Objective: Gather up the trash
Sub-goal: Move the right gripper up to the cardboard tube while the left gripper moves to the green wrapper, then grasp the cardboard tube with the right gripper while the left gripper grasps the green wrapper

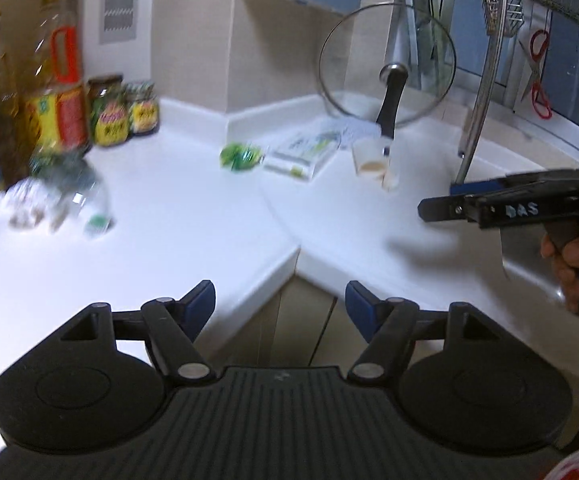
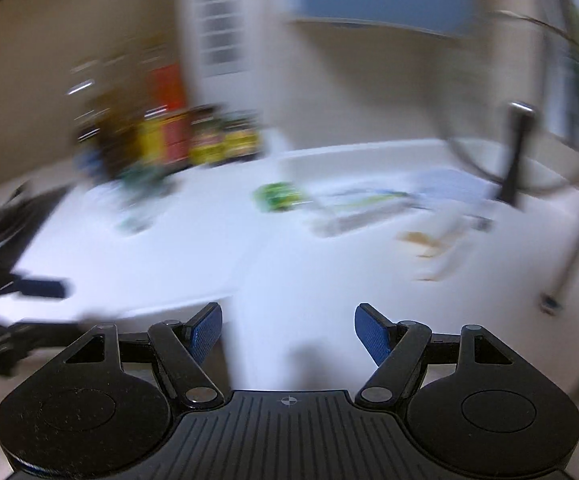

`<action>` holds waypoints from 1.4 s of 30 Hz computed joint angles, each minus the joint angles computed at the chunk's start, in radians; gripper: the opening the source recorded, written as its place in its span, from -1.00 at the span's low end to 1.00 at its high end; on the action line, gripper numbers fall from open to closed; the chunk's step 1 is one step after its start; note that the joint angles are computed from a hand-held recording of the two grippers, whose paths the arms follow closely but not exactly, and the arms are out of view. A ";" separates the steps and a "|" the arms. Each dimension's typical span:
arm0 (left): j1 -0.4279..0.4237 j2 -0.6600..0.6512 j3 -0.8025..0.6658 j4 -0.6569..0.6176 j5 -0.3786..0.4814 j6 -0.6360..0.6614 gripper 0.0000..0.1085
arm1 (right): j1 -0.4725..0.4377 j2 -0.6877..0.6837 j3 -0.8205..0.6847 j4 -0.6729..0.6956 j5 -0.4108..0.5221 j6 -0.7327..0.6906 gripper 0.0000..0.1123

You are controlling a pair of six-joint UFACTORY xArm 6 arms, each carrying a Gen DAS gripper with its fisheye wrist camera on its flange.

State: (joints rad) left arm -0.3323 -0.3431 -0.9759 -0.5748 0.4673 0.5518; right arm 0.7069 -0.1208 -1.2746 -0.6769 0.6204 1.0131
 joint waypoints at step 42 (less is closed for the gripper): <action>-0.034 0.862 -0.995 0.405 0.166 -0.090 0.41 | -0.331 0.427 -0.409 0.257 -0.058 -0.261 -0.42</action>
